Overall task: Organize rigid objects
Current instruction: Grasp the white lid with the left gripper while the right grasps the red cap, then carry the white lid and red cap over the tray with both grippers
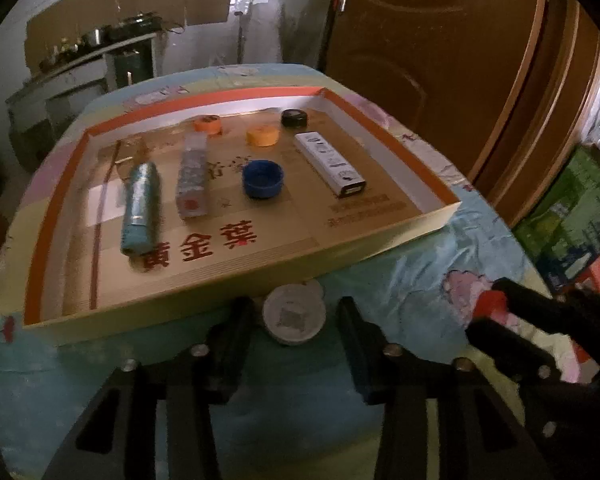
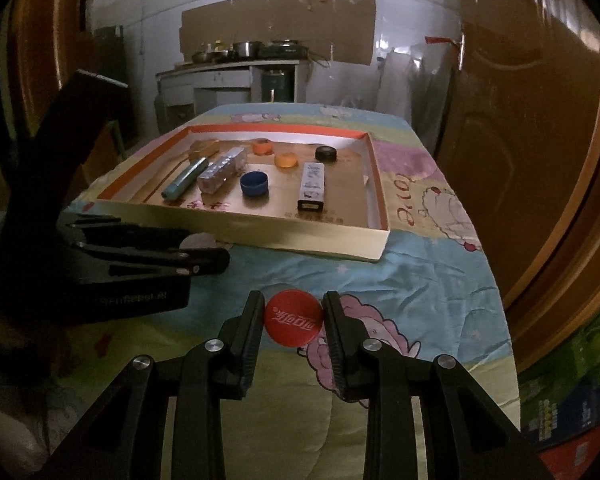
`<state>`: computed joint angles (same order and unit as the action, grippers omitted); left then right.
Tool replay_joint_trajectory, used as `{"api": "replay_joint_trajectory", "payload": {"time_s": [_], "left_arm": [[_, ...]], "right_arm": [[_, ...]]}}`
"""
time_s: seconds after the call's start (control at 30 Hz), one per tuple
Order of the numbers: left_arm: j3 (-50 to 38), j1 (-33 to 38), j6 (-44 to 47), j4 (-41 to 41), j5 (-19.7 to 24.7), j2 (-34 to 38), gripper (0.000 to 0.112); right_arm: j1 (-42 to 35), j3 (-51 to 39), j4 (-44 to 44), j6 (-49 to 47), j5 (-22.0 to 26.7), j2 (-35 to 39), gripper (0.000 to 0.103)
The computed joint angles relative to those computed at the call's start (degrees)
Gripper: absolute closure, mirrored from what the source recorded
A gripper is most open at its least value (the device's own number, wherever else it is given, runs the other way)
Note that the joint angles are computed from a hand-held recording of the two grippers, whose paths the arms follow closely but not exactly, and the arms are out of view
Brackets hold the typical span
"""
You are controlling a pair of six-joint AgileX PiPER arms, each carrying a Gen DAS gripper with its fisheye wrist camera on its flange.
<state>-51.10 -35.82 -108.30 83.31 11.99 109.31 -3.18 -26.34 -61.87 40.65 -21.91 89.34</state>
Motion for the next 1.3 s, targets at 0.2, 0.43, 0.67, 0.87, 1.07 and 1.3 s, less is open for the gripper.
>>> {"api": "replay_joint_trajectory", "payload": {"time_s": [0.2,0.43,0.67,0.87,1.07,1.3], "left_arm": [[1.4,0.2,-5.0,2.9,0.7,-1.0,0.082],[5.4,-0.1,-10.1,5.7,2.5,-6.1,0.082],[7.7,-0.2,-5.9,-0.2,5.5,-11.1,0.082],[8.2,0.9,-2.8,-4.6,7.7,-14.4,0.082],[8.7,2.8,-0.6,-7.6,8.5,-17.6,0.082],[8.6,6.7,0.6,-7.4,7.0,-19.0,0.082]], "right_arm": [[0.1,0.0,-2.1,2.3,-0.1,-0.4,0.072],[1.2,0.0,-3.5,4.4,0.2,-1.6,0.072],[4.5,-1.2,-4.8,6.9,1.3,-3.9,0.072],[8.6,-3.4,-4.8,8.1,3.2,-5.3,0.072],[11.8,-7.0,-7.0,11.4,4.8,-5.5,0.072],[13.5,-10.9,-8.9,14.5,5.9,-4.6,0.072]]}}
